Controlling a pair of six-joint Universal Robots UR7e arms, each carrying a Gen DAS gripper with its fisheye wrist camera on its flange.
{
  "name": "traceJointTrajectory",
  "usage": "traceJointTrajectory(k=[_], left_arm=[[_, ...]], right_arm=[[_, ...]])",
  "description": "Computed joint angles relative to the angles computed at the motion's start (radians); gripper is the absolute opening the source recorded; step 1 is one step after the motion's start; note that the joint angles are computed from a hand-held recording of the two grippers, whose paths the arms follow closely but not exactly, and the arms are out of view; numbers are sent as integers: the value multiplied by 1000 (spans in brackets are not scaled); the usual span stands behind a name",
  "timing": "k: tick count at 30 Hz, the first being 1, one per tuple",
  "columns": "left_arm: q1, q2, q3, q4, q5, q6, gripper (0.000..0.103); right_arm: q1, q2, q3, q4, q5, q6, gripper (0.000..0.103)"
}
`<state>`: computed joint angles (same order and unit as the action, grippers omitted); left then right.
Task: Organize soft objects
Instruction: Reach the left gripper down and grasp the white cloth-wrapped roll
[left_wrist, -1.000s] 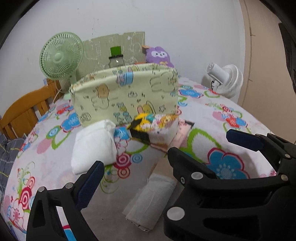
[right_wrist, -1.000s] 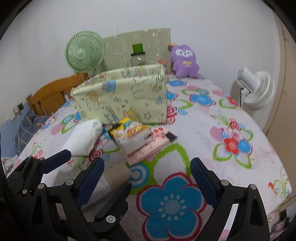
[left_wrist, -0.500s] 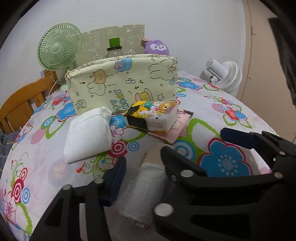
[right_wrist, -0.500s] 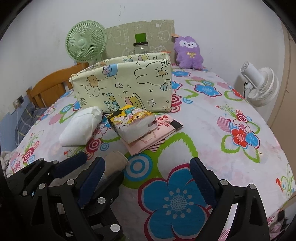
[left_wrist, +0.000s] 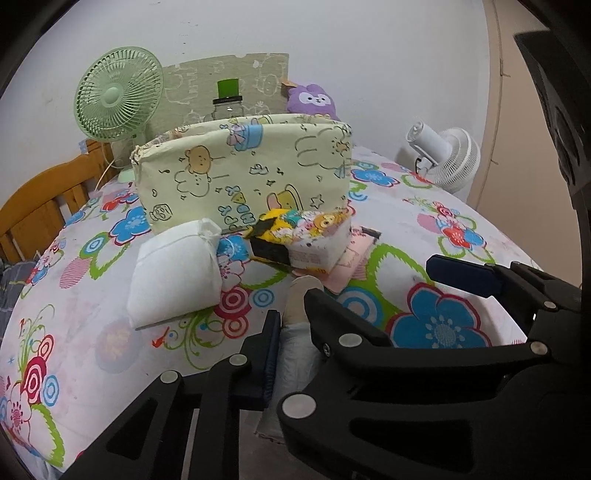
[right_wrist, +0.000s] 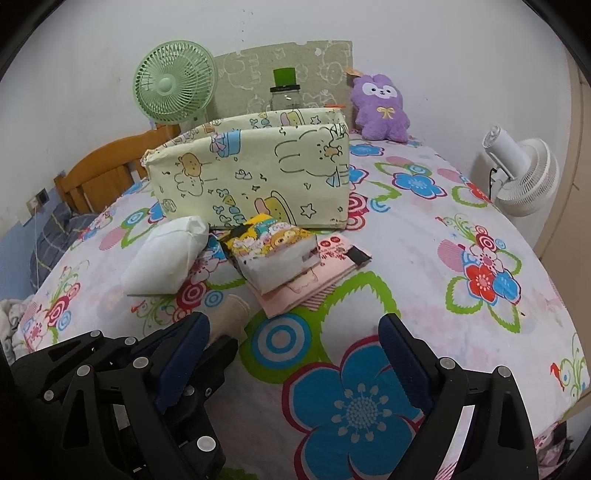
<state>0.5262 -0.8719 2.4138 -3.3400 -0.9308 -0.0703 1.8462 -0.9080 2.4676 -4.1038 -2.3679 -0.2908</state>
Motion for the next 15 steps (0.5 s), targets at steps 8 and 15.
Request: traceJointTrajectory(k=[8,15], left_arm=[[11,-6,-23,7,17,-28,21],[16,-1,-58,0,55,-35,21]], right_arm=[[4,-12,-25,17,19,-17,95],[4,-31,-57,37,45,-47,95]])
